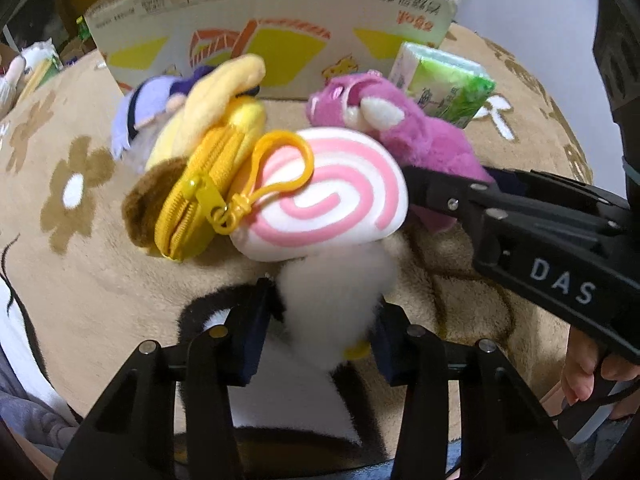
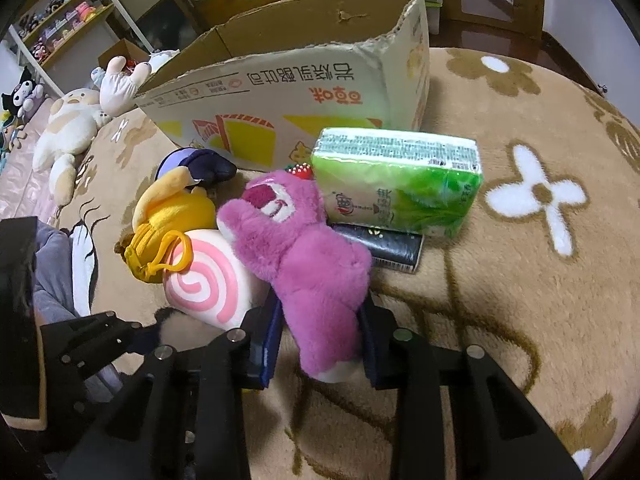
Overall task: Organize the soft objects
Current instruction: 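Close the left tool on the penguin while the right tool grips the pink bear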
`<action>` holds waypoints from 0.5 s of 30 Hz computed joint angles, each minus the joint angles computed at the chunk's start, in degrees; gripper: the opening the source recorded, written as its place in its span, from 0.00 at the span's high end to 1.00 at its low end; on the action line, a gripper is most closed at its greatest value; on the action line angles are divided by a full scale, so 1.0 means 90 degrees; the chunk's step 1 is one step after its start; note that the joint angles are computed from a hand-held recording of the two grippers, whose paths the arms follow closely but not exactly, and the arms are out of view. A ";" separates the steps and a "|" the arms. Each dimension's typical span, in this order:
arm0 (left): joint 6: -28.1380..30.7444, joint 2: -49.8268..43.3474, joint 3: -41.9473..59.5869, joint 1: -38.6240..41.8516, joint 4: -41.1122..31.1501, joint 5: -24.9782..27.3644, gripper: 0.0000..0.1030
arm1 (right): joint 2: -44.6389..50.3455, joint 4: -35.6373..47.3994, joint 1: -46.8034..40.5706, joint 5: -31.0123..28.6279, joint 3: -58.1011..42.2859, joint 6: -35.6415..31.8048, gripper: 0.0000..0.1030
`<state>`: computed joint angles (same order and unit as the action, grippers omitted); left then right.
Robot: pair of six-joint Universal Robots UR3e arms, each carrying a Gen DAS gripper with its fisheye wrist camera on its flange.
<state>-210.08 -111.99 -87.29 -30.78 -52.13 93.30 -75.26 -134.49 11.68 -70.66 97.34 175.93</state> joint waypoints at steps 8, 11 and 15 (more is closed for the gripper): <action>0.0086 0.0261 -0.0143 -0.0272 0.0270 0.0497 0.59 | -0.0337 -0.0088 -0.0092 0.0059 0.0282 0.0034 0.66; 0.0088 0.0432 -0.0235 -0.0431 0.0445 0.0873 0.59 | -0.0565 -0.0241 -0.0155 0.0087 0.0508 0.0110 0.67; 0.0106 0.0722 -0.0371 -0.0672 0.0777 0.1485 0.59 | -0.0896 -0.0518 -0.0238 0.0150 0.0807 0.0269 0.67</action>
<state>-209.13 -105.49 -90.63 -36.83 -45.13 106.66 -83.32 -139.15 9.54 -69.32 104.61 178.35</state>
